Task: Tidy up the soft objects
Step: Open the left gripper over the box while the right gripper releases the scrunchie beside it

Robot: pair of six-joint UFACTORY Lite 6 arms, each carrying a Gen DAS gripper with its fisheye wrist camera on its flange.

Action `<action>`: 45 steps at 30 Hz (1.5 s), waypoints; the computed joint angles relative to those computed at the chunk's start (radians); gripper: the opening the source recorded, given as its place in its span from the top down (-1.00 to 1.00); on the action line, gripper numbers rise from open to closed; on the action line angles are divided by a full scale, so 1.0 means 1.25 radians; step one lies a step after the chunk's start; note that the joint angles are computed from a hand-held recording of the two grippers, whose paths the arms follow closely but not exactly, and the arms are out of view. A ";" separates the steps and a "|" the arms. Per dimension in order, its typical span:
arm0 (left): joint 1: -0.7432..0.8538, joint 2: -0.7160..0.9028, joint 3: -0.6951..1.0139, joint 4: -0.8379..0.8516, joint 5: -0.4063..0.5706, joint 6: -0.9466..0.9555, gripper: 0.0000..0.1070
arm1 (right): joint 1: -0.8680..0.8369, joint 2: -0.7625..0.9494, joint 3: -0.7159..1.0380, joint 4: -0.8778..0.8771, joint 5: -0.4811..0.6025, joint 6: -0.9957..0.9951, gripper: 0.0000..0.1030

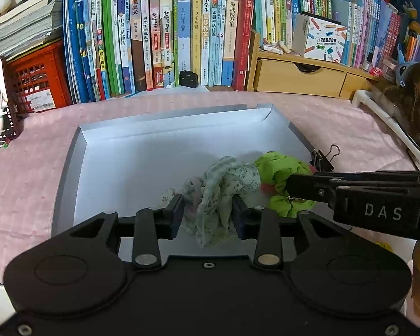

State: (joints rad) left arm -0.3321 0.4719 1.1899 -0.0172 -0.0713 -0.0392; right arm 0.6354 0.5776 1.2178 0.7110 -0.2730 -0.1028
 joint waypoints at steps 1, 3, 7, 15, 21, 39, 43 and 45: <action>0.000 -0.004 -0.004 -0.001 -0.002 0.003 0.25 | 0.001 -0.002 -0.002 0.001 -0.004 0.001 0.22; -0.002 -0.015 -0.017 -0.034 -0.011 0.041 0.19 | 0.002 -0.008 -0.009 -0.008 -0.010 0.010 0.19; -0.005 -0.046 -0.048 -0.130 -0.030 0.149 0.03 | 0.005 -0.029 -0.030 -0.025 -0.024 0.025 -0.10; -0.008 -0.140 -0.140 -0.170 -0.075 0.198 -0.27 | 0.030 -0.094 -0.086 0.033 -0.070 -0.040 -0.21; -0.018 -0.228 -0.221 -0.179 -0.111 0.217 -0.45 | 0.066 -0.153 -0.137 0.114 -0.120 -0.119 -0.31; -0.003 -0.513 -0.480 0.102 -0.139 -0.050 -0.61 | 0.245 -0.326 -0.334 0.301 -0.335 -0.258 -0.56; 0.010 -0.569 -0.533 0.187 -0.140 -0.131 -0.62 | 0.285 -0.346 -0.372 0.332 -0.379 -0.258 -0.59; 0.017 -0.606 -0.566 0.233 -0.143 -0.172 -0.63 | 0.305 -0.354 -0.387 0.350 -0.400 -0.262 -0.61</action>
